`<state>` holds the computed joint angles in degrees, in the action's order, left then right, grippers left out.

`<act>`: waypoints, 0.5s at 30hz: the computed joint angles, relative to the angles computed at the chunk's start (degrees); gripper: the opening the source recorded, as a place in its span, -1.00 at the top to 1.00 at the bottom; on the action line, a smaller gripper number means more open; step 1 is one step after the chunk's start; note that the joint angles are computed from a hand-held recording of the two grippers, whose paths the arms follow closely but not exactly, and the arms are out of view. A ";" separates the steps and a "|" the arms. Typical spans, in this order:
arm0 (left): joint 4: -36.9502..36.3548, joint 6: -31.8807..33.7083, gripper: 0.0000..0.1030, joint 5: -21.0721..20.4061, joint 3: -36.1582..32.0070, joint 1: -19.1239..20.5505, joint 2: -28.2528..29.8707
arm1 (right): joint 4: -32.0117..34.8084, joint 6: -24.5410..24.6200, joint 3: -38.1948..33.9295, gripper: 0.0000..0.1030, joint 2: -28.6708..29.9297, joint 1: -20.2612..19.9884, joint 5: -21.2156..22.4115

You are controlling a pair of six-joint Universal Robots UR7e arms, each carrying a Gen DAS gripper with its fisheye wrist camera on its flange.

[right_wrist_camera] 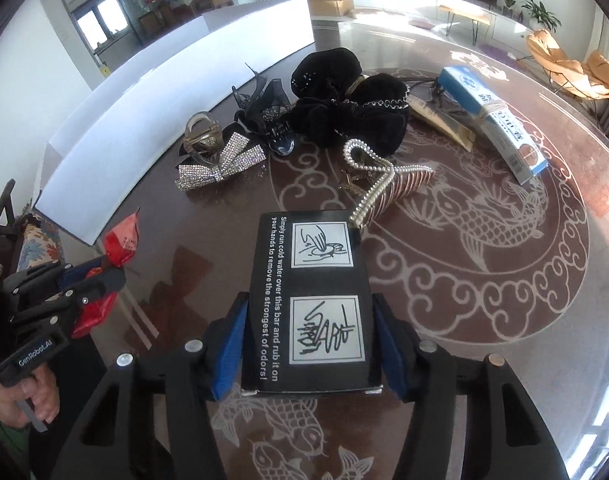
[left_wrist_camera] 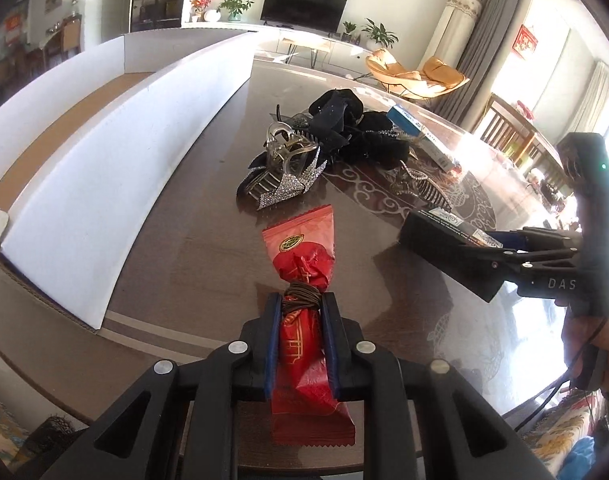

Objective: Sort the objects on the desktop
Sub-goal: 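Close the left tool on the red sweet while the right tool grasps the black soap box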

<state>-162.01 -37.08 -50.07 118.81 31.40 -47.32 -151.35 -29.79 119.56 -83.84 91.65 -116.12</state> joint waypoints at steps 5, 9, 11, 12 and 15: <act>-3.12 -0.90 0.64 -0.92 0.75 -0.13 -1.61 | 3.03 -0.55 0.78 -0.14 -3.78 0.17 1.12; 0.19 -0.57 0.64 1.11 -0.24 -0.82 -2.43 | 4.30 -4.29 0.88 -0.14 -2.68 1.20 -4.18; 3.05 -1.45 0.64 1.92 -0.19 -1.46 -3.03 | 4.35 -6.33 1.61 -0.14 -2.38 0.11 -6.19; 4.45 -1.96 0.64 2.46 -0.09 -1.85 -3.24 | 3.88 -6.92 2.00 -0.14 -1.93 -0.29 -6.96; 7.32 -2.50 0.64 3.76 -0.51 -2.71 -2.84 | 2.42 -7.74 2.65 -0.16 -1.45 -1.18 -6.68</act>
